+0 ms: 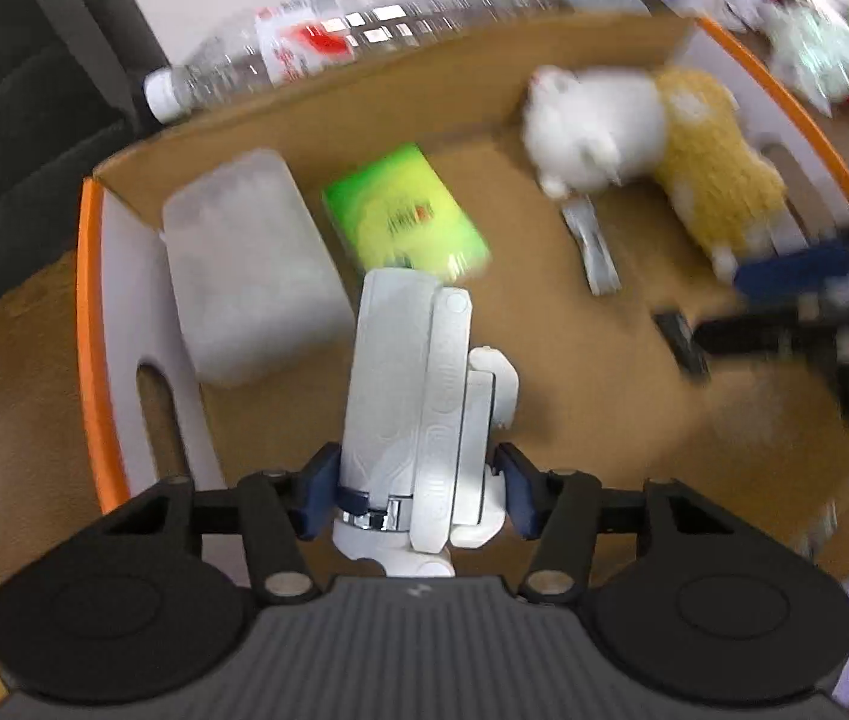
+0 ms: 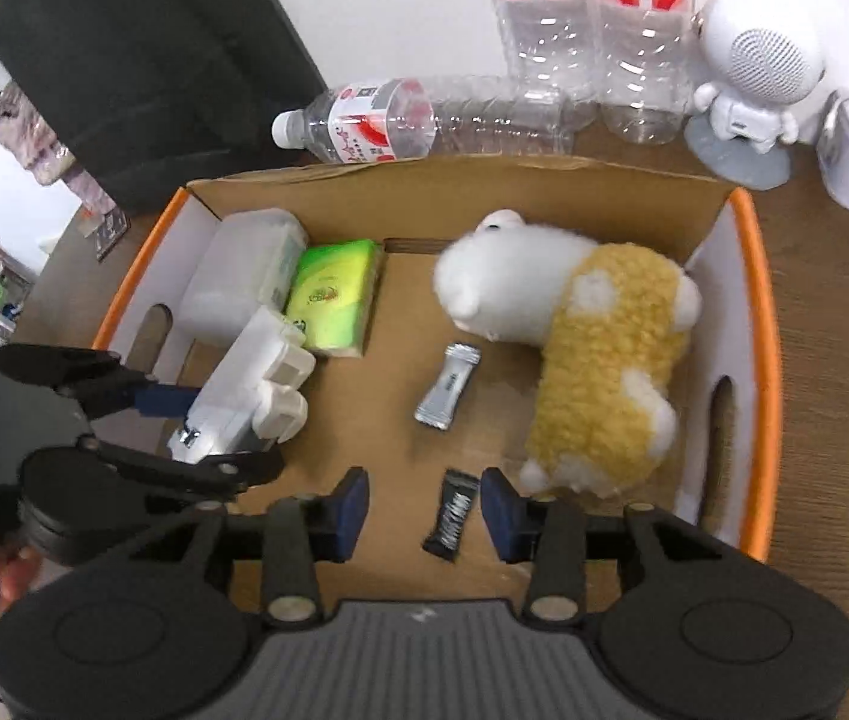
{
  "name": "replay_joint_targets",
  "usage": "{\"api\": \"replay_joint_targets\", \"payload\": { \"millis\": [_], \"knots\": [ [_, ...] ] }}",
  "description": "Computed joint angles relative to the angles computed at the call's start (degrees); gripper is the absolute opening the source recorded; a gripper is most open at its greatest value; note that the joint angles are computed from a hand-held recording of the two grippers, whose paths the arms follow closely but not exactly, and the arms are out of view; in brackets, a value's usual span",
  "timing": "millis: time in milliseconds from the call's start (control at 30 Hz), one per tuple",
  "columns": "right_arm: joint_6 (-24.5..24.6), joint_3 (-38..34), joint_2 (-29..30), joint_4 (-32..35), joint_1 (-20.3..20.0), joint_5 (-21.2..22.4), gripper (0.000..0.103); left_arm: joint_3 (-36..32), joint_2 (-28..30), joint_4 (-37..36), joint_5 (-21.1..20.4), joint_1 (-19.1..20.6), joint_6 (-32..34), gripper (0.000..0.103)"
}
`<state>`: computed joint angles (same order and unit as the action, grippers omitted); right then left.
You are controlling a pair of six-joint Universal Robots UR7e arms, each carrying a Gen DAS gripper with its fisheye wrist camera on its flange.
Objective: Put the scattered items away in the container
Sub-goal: 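Grasp white device with left tool while right tool grasps black packet, place both in box, then withdraw both tools from the box toward the remaining items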
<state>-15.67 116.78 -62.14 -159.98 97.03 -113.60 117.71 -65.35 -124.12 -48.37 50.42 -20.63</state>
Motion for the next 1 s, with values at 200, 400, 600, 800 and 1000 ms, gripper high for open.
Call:
{"api": "replay_joint_targets", "payload": {
  "millis": [200,400,600,800,1000],
  "knots": [
    [1.47,-0.38,-0.69,1.88,-0.01,-0.20,0.040,1.59,-4.68,8.04,2.51,-1.24,-7.11,0.057],
    [3.08,-1.06,0.29,3.84,1.90,-2.07,0.058,0.23,-6.52,11.60,4.96,-3.18,-13.70,0.076],
    [7.15,-0.80,-2.84,10.11,2.67,-5.03,0.082,0.49,-7.49,13.83,4.78,-4.86,-15.44,0.081],
    [7.76,1.34,-2.47,8.99,3.23,-11.50,0.078,2.23,-7.27,15.27,3.01,-4.50,-16.21,0.064],
    [8.14,2.95,-3.72,6.78,5.05,-12.43,0.078,2.56,-10.16,15.84,2.04,-6.34,-17.57,0.065]
  ]
}}
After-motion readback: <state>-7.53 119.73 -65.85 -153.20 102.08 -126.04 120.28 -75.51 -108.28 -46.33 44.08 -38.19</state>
